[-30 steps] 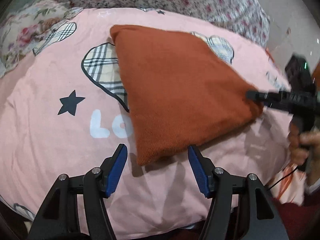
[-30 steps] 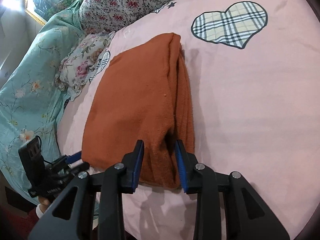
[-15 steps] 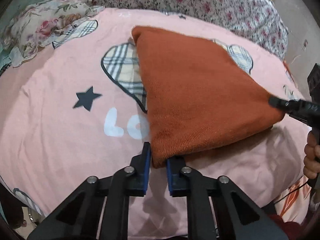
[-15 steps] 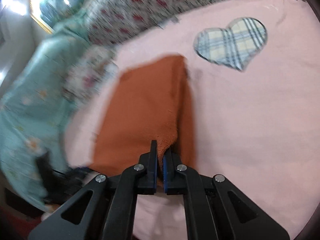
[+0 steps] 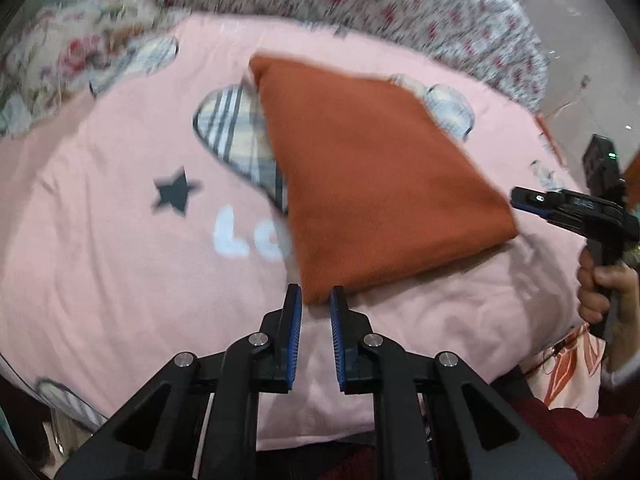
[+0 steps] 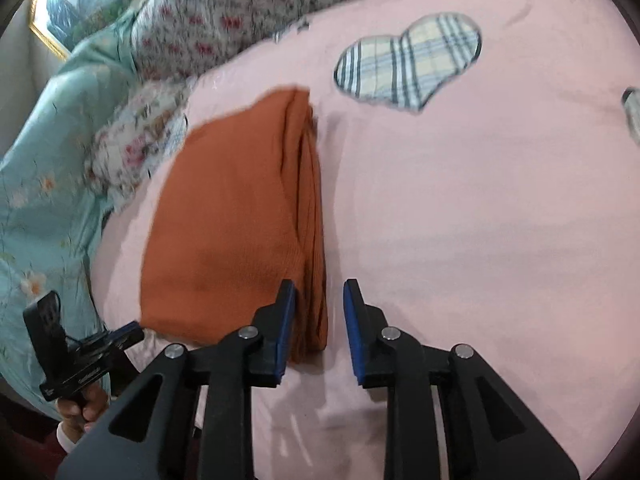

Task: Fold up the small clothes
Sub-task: 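Lay the folded sweater flat and open the right gripper, then pull both grippers back from the folded sweater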

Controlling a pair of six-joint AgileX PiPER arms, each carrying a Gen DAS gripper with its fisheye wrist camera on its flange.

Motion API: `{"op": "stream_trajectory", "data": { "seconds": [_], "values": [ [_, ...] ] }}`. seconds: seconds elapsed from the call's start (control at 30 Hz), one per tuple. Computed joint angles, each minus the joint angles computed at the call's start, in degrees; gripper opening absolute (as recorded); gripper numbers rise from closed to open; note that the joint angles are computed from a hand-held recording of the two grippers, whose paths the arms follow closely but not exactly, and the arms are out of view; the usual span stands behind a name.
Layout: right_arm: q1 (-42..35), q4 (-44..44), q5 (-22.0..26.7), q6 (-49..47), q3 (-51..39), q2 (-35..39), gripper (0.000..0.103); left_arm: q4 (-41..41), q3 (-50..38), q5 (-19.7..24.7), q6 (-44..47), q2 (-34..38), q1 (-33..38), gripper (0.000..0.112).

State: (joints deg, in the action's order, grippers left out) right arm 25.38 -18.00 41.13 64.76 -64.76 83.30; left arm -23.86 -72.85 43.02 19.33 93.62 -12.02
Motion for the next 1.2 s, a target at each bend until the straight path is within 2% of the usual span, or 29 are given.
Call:
{"op": "stream_trajectory", "data": {
  "seconds": [0.1, 0.27, 0.33, 0.43, 0.5, 0.53, 0.6, 0.67, 0.77, 0.8, 0.93, 1.13, 1.2],
  "values": [
    [-1.0, -0.6, -1.5, -1.9, -4.1, 1.4, 0.026, -5.1, -3.6, 1.1, 4.2, 1.6, 1.3, 0.017],
    [-3.6, 6.8, -4.2, -14.2, -17.6, 13.7, 0.026, -10.0, -11.4, 1.4, 4.8, 8.6, 0.9, 0.017],
    [-5.3, 11.8, -3.7, -19.9, -22.4, 18.7, 0.026, -9.8, -14.6, 1.4, 3.9, 11.8, 0.4, 0.017],
    [-7.8, 12.8, -1.0, -21.6, -27.6, 24.6, 0.026, -7.2, -19.6, 2.9, 0.6, 17.6, 0.0, 0.014],
    [-9.7, 11.2, 0.3, -21.0, -29.2, 27.6, 0.019, -7.0, -20.4, 2.7, 0.6, 19.5, -0.2, 0.009],
    [-10.4, 11.8, -0.4, -21.2, -28.4, 27.8, 0.009, -7.0, -19.7, 1.7, 1.1, 19.2, -0.5, 0.009],
    [-11.7, 12.7, -0.6, -21.1, -27.9, 28.1, 0.0, -4.4, -18.5, 0.1, 0.0, 18.1, -1.6, 0.01],
    [-12.2, 13.6, -1.9, -21.4, -26.4, 27.2, 0.0, -3.1, -18.1, -0.4, -1.2, 17.4, -2.2, 0.01],
    [-11.6, 13.4, -2.5, -20.6, -24.4, 24.9, 0.0, -5.4, -16.6, 0.6, -0.2, 15.4, -1.6, 0.014],
    [-11.1, 13.4, -2.4, -20.5, -23.5, 23.6, 0.004, -6.1, -15.5, 0.8, 0.4, 14.3, -1.5, 0.014],
    [-5.8, 11.4, -2.8, -20.5, -19.4, 17.3, 0.004, -5.8, -10.8, 0.5, 1.1, 10.5, -2.1, 0.015],
    [2.1, 3.1, 3.9, -11.1, -11.0, 13.2, 0.004, -3.5, -5.4, -1.1, -0.9, 9.4, -3.6, 0.015],
    [2.5, 1.1, 0.1, -7.9, -5.3, 11.1, 0.001, -2.1, -5.1, -1.7, -2.0, 9.2, -4.2, 0.015]
  ]
}}
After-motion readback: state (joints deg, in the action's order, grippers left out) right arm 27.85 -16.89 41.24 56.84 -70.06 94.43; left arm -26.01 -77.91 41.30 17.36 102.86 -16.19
